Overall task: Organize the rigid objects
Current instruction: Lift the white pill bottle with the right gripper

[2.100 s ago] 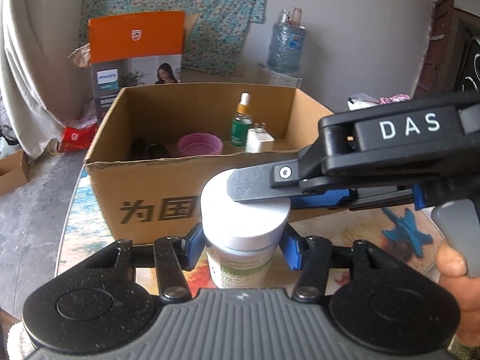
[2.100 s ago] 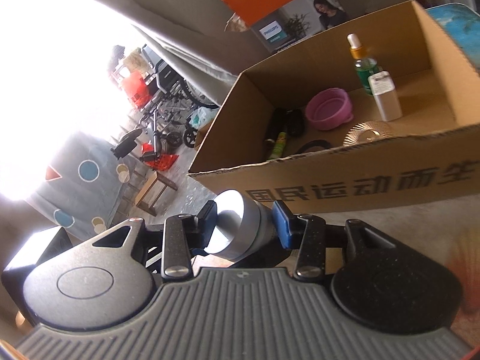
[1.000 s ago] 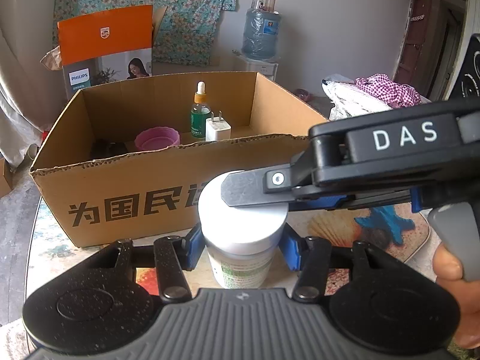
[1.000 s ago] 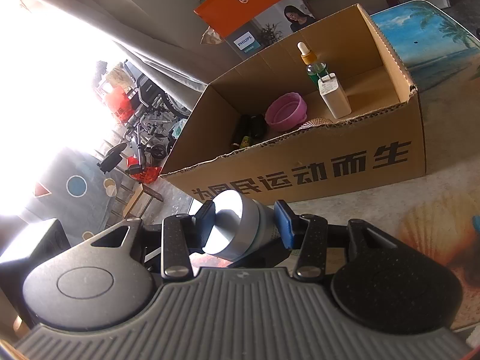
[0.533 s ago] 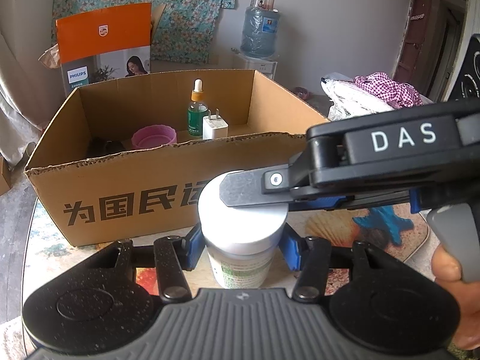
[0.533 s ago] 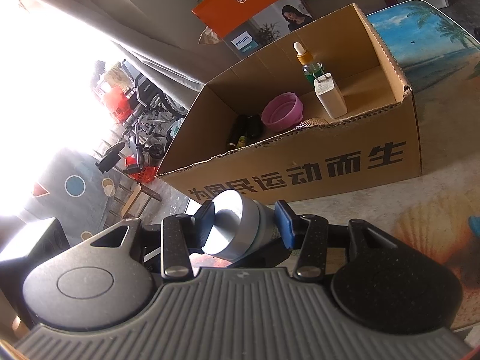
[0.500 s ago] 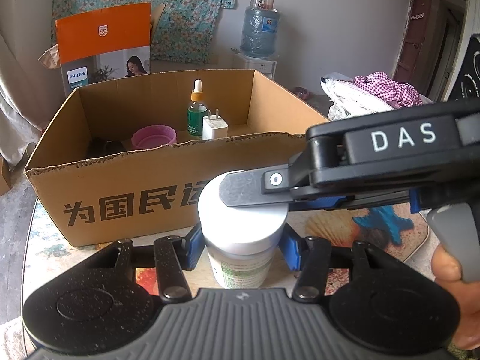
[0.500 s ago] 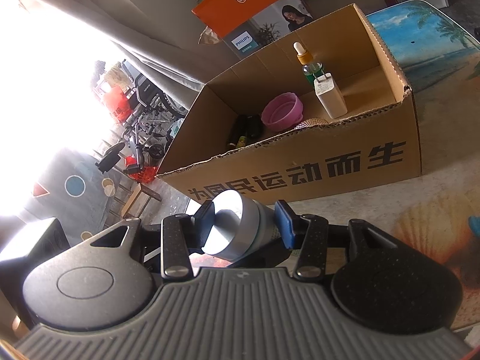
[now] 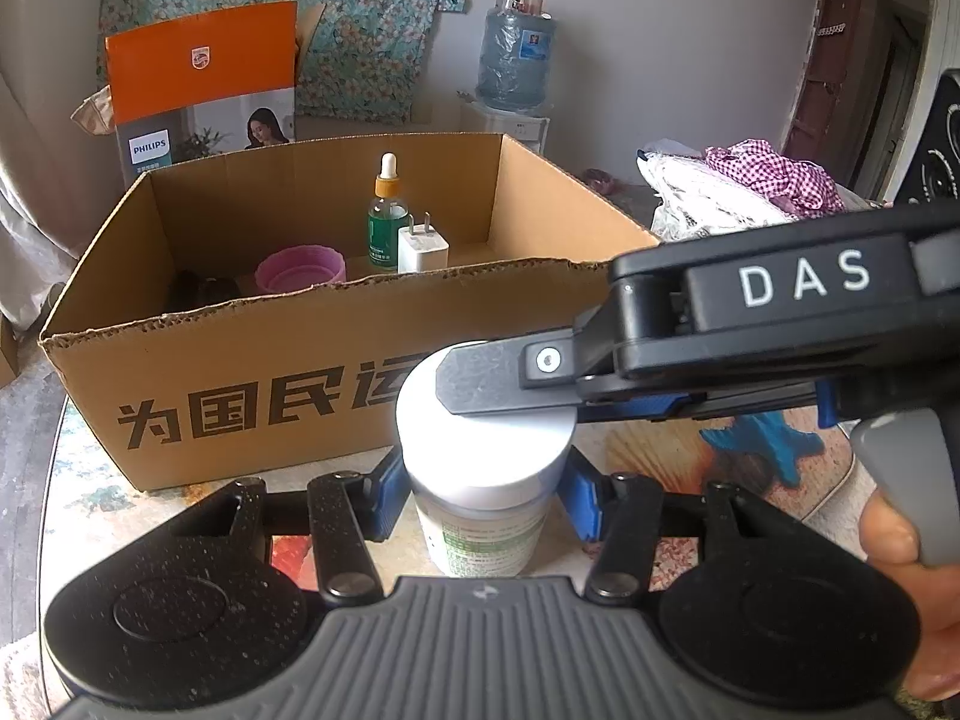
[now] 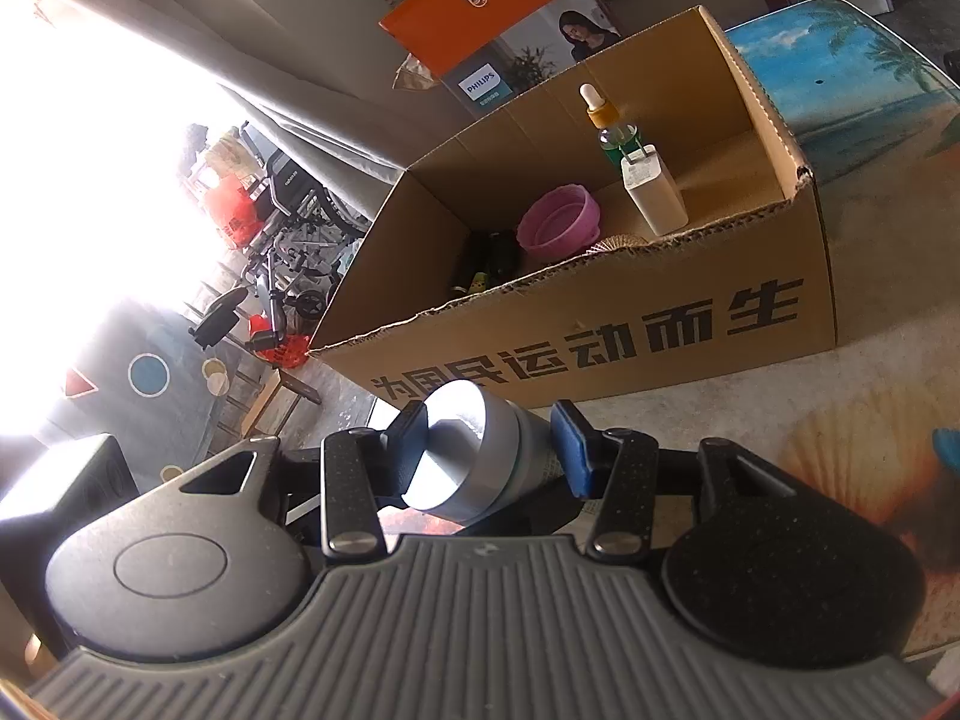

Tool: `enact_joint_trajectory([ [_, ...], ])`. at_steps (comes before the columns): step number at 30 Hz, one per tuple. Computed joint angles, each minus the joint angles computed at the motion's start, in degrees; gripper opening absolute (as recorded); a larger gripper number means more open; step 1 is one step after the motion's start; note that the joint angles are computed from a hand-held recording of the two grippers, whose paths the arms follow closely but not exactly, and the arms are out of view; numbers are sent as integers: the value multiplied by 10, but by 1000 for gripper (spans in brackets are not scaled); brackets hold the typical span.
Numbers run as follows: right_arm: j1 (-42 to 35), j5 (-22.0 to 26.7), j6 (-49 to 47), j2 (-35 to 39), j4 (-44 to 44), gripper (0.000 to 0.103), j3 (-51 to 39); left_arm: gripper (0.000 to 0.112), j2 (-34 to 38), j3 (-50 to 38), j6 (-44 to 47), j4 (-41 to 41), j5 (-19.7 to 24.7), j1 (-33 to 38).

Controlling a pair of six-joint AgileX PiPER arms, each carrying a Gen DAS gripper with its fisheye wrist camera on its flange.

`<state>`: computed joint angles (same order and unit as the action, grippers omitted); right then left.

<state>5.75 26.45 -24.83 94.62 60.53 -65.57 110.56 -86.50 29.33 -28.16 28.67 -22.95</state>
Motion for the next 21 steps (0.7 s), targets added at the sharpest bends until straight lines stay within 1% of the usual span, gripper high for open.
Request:
enact_joint_trajectory([
  [21,-1,-2,-14,1,10,48,8,54,-4,5,-20,20,-7,-9],
])
